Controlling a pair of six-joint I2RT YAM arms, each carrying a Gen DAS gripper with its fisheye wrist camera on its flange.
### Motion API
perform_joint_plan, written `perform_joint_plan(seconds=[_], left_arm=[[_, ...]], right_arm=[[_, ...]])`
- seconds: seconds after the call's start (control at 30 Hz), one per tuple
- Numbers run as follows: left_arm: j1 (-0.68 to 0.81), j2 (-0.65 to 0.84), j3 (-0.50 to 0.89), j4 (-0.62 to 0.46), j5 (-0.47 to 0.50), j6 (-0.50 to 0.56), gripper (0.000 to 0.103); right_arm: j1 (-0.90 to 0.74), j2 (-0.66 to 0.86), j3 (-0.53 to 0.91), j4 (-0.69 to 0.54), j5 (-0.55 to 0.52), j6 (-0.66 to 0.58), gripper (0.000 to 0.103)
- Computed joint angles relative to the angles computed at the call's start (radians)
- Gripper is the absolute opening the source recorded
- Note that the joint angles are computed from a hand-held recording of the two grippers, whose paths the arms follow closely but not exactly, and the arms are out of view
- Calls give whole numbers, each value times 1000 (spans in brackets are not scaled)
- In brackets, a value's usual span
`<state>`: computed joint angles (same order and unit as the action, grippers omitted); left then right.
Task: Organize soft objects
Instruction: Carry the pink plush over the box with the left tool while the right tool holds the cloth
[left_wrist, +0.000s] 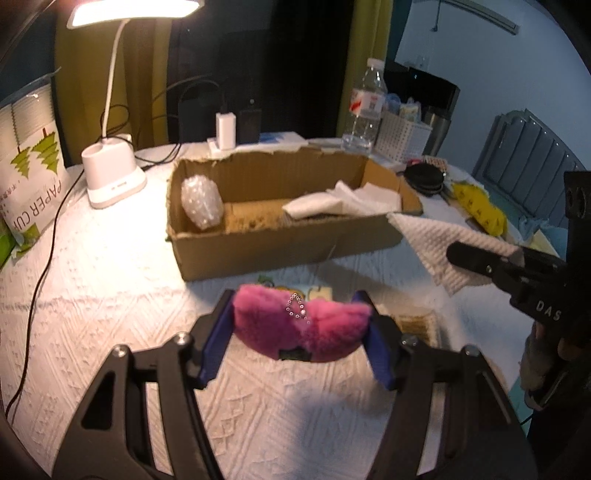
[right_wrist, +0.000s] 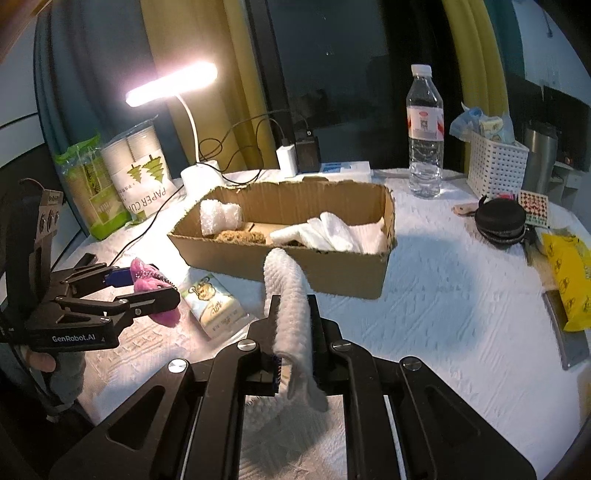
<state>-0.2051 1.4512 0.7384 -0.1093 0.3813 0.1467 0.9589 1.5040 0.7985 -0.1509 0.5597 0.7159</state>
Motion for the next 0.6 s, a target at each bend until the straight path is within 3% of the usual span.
perform_joint_plan(seconds=[0.6], left_arm=[[2,13,108,-2,4,-34,65]], right_arm=[[-55,-20,83,-26,-2,-120,12]])
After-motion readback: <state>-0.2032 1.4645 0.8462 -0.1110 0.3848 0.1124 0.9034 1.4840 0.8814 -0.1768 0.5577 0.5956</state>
